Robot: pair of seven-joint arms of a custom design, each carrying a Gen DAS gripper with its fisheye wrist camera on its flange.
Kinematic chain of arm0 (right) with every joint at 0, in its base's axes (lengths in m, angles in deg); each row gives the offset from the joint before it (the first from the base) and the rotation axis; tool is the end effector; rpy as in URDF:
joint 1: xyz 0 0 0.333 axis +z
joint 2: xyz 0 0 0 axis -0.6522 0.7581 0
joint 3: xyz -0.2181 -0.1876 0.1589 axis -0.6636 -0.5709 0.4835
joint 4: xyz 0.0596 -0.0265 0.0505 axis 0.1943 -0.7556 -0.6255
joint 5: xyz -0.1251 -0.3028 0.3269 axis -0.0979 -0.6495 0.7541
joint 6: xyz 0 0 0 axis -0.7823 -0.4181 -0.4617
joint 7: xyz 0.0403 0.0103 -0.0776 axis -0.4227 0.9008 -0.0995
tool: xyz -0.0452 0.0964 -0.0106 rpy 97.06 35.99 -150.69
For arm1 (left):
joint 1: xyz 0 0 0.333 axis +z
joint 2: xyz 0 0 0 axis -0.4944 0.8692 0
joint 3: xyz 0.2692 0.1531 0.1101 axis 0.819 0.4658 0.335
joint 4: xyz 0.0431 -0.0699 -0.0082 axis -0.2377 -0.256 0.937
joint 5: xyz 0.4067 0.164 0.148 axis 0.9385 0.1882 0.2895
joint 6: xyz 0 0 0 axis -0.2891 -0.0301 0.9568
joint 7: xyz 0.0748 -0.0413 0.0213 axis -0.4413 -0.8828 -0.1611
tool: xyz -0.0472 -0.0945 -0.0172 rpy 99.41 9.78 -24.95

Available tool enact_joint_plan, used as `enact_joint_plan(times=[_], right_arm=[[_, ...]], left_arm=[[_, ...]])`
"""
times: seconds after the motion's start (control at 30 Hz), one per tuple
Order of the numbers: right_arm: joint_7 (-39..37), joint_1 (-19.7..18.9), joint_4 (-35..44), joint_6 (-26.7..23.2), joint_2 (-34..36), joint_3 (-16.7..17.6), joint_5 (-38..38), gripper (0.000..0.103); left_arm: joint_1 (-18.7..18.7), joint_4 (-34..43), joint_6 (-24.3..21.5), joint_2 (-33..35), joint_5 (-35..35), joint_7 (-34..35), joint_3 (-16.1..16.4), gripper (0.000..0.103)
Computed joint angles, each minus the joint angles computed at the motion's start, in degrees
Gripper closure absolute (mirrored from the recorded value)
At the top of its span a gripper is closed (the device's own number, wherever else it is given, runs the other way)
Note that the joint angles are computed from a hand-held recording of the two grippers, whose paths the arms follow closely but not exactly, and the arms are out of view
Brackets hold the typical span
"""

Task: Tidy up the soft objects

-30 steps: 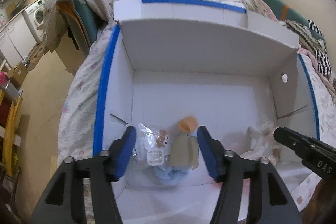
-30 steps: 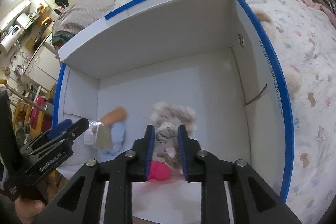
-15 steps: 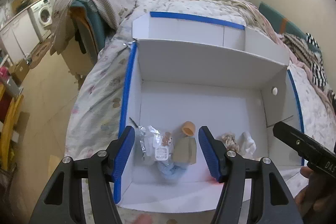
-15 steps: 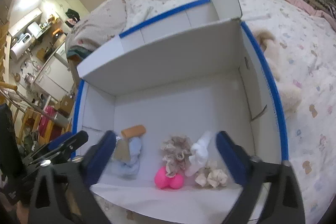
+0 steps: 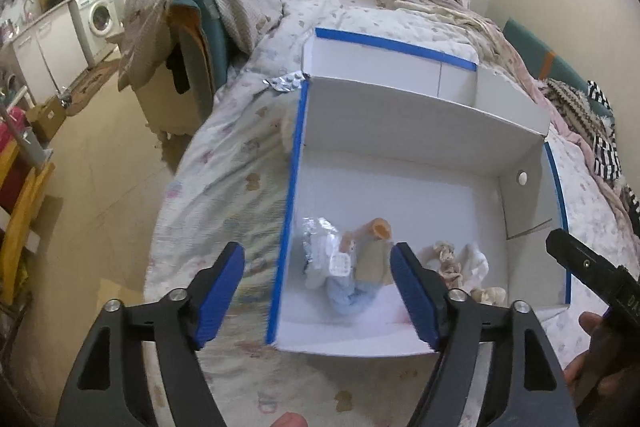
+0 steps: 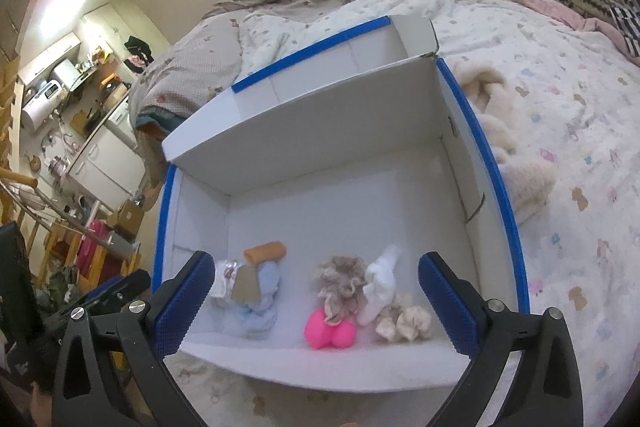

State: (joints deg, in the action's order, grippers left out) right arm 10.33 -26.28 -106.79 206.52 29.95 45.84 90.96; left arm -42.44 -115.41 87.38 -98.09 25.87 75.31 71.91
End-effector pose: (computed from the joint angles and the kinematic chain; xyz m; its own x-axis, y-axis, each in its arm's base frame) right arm 0.4766 0.1084 0.5354 0.0258 -0.8938 -0.4478 -0.7851 0.2591 -0.5625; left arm 0.4642 -0.2267 0.5747 0.0891 -0.9927 0.0807 -0.8037 -0.1195 -0.5830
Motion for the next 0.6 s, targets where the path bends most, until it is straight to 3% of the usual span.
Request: enact_joint_plan(times=[0.07, 0.23, 0.33, 0.5, 0.6], right_arm=[[0.24, 0.01, -0.7, -0.43, -1.18, 0.35, -0.3, 0.0], [1.28, -0.75, -3.11, -0.19, -4.78, 2.07, -2.91, 0.0], [3.43, -2.36, -5.82, 2.23, -7.83, 4.17, -5.45, 0.0], [6.1, -2.92, -8.47, 1.13, -11.66, 4.69, -8.13, 0.0], [7.07, -3.07, -9.81, 0.05, -13.77, 4.91, -9.44, 0.0]], left_arm=[[0.33, -1.37, 0.05, -2.05, 1.17, -0.26, -0.36, 0.011], [-0.19, -4.94, 0.3, -6.55, 1.14, 0.13, 0.47, 0.003], [0.35, -7.56, 0.37, -9.56, 2.41, -0.04, -0.17, 0.003], [-0.4, -11.07, 0.12, -13.69, 1.25, -1.02, 0.31, 0.003], [1.13, -11.89, -1.72, -15.85, 3.66, -3.97, -2.31, 0.003]])
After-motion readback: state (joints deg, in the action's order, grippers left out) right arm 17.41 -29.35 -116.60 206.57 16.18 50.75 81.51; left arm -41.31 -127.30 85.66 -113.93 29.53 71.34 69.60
